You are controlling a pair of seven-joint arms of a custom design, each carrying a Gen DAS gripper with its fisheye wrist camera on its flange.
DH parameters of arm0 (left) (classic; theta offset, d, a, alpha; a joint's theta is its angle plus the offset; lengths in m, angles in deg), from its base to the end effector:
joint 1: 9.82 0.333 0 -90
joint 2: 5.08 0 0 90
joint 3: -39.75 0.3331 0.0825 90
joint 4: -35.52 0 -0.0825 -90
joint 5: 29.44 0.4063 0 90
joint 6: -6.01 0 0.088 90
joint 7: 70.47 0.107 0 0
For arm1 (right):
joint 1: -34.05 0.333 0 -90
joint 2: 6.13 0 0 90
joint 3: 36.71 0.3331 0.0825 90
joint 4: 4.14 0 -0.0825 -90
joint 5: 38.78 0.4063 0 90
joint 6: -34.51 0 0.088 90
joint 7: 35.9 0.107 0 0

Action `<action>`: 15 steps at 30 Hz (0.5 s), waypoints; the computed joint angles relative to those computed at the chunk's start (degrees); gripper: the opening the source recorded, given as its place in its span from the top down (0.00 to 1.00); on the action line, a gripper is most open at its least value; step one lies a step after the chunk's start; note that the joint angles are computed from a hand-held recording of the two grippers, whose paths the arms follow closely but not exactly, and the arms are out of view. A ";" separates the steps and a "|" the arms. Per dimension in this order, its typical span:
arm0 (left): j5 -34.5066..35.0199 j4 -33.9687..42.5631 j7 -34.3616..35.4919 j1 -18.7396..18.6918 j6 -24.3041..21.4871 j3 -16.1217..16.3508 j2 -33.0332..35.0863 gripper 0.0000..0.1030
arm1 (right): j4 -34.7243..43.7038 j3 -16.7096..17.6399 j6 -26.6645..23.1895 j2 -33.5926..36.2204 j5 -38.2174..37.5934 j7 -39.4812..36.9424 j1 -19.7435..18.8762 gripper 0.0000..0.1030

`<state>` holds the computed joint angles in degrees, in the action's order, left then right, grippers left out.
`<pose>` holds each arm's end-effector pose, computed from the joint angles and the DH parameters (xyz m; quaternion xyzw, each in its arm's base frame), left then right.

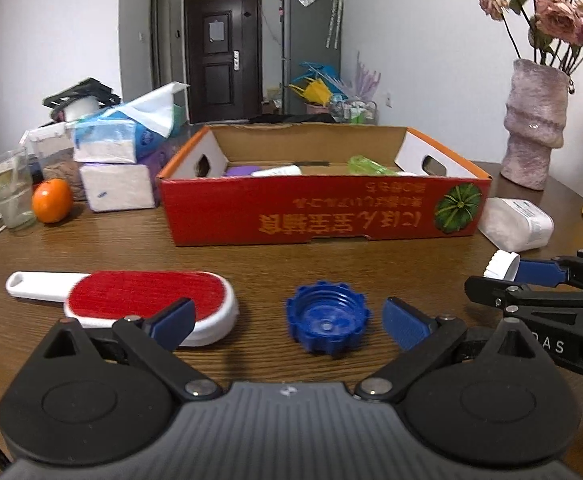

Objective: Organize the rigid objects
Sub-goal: 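Grasp the white bottle cap with the right tool while the left tool reaches the blue cap, then close the left tool on the blue bottle cap and lift it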

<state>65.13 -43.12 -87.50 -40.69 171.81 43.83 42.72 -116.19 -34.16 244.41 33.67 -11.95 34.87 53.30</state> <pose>0.6590 -0.4136 0.2404 -0.5651 0.6733 -0.3602 0.3123 0.6411 0.1892 0.2270 -0.6721 0.5731 -0.3195 0.3432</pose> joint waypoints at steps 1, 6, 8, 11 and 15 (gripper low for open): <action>-0.48 0.53 0.58 0.07 0.02 -0.19 0.41 0.02 | -0.30 0.08 0.20 -0.11 -0.16 0.07 -0.22 0.62; -1.88 2.70 1.08 -0.53 0.39 0.36 1.89 0.04 | -1.55 0.26 1.00 -0.64 -0.61 0.43 -1.07 0.62; -3.75 3.56 2.74 -0.66 0.22 0.44 2.52 0.08 | -1.91 0.28 1.27 -0.79 -0.76 0.56 -1.35 0.62; -7.97 4.85 6.49 -0.73 0.80 0.60 3.61 0.13 | -2.21 0.22 1.54 -0.88 -0.80 0.64 -1.56 0.62; -14.86 6.31 13.78 -0.64 1.35 0.37 5.15 0.19 | -2.52 0.55 1.74 -1.02 -1.35 1.10 -2.18 0.62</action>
